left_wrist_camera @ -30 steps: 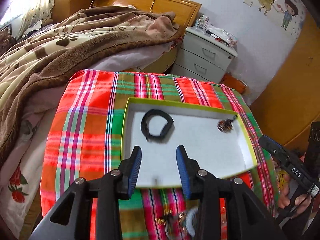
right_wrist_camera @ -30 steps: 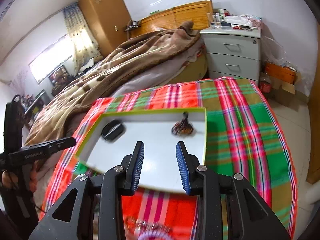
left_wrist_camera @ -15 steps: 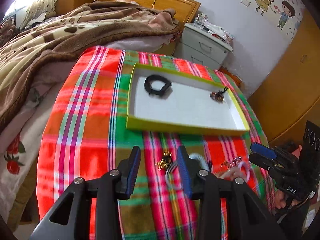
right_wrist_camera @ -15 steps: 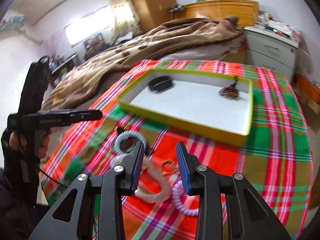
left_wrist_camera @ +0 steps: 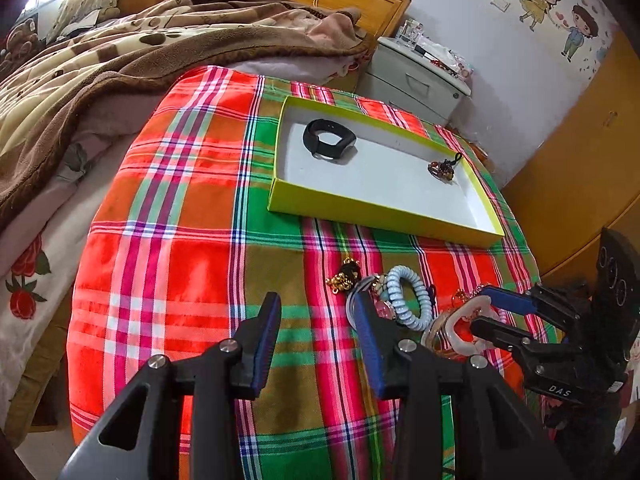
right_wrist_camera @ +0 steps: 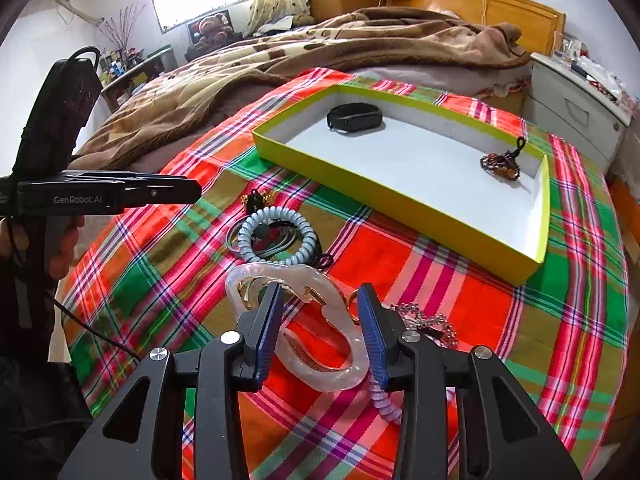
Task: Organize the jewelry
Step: 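Move both open tools back to the remaining jewelry, then grasp the clear claw clip with the right tool while the left grasps the blue coil tie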
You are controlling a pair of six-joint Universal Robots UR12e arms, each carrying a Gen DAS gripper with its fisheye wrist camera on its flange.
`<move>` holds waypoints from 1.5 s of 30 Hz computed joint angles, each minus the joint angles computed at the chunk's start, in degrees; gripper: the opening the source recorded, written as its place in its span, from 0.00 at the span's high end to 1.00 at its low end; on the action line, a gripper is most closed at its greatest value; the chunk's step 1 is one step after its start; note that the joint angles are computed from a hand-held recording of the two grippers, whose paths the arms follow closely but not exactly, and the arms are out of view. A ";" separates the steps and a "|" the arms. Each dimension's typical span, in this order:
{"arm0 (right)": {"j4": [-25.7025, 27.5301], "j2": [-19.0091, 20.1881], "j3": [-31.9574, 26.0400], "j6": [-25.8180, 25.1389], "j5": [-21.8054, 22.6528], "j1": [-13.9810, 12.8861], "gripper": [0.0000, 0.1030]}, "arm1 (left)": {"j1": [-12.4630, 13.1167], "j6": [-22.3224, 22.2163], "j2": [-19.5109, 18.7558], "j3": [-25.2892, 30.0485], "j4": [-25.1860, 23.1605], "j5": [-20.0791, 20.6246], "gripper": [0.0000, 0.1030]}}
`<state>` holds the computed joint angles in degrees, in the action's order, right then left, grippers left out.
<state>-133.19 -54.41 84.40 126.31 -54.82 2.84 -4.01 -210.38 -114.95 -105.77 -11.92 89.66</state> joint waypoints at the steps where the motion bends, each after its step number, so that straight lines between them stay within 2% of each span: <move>1: 0.34 0.09 -0.24 -0.19 -0.53 0.14 0.62 | 0.01 -0.04 -0.01 -0.05 0.11 -0.13 0.62; 8: 3.21 0.21 -1.36 0.20 -1.96 0.32 0.64 | 0.26 -0.65 0.23 -0.61 0.09 -0.13 0.61; 10: 3.10 -0.06 -1.15 0.53 -3.42 0.43 0.78 | 0.31 -0.89 0.31 -0.78 0.00 0.03 0.61; 12: 2.42 -0.40 -0.68 1.07 -4.02 0.38 0.83 | 0.45 -1.35 0.36 -0.94 0.01 -0.05 0.61; 17: 2.30 -1.29 0.32 3.63 -3.95 0.07 0.87 | 0.54 -1.46 0.34 -0.97 -0.10 -0.17 0.62; 21: 3.07 -1.60 0.78 6.67 -1.15 -0.82 0.87 | 0.56 -1.27 0.30 -0.99 0.14 -0.40 0.62; 31: -6.60 -3.26 5.60 17.52 2.19 -3.30 0.87 | 0.14 1.47 -0.78 0.43 1.69 -4.28 0.62; 33: -7.47 -3.35 5.96 18.44 2.66 -3.60 0.87 | -0.05 2.14 -1.09 1.10 1.71 -4.63 0.62; 36: -9.63 -3.49 6.61 20.20 2.94 -3.98 0.87 | -0.79 4.21 -1.82 2.66 0.96 -3.13 0.62; 39: -12.05 -3.68 7.36 21.71 2.80 -4.23 0.87 | -0.97 5.35 -2.74 4.49 -1.90 -3.61 0.62; 42: -13.77 -3.79 7.90 23.27 3.16 -4.62 0.87 | -1.87 7.55 -3.46 5.98 -3.94 -0.48 0.62; 45: -15.19 -3.93 8.45 24.12 3.09 -4.83 0.87 | -1.92 8.56 -4.09 7.14 -5.63 -0.75 0.62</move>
<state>-148.38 -58.34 92.84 150.43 -51.73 -1.99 -5.93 -201.82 -119.04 -98.62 -17.55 88.91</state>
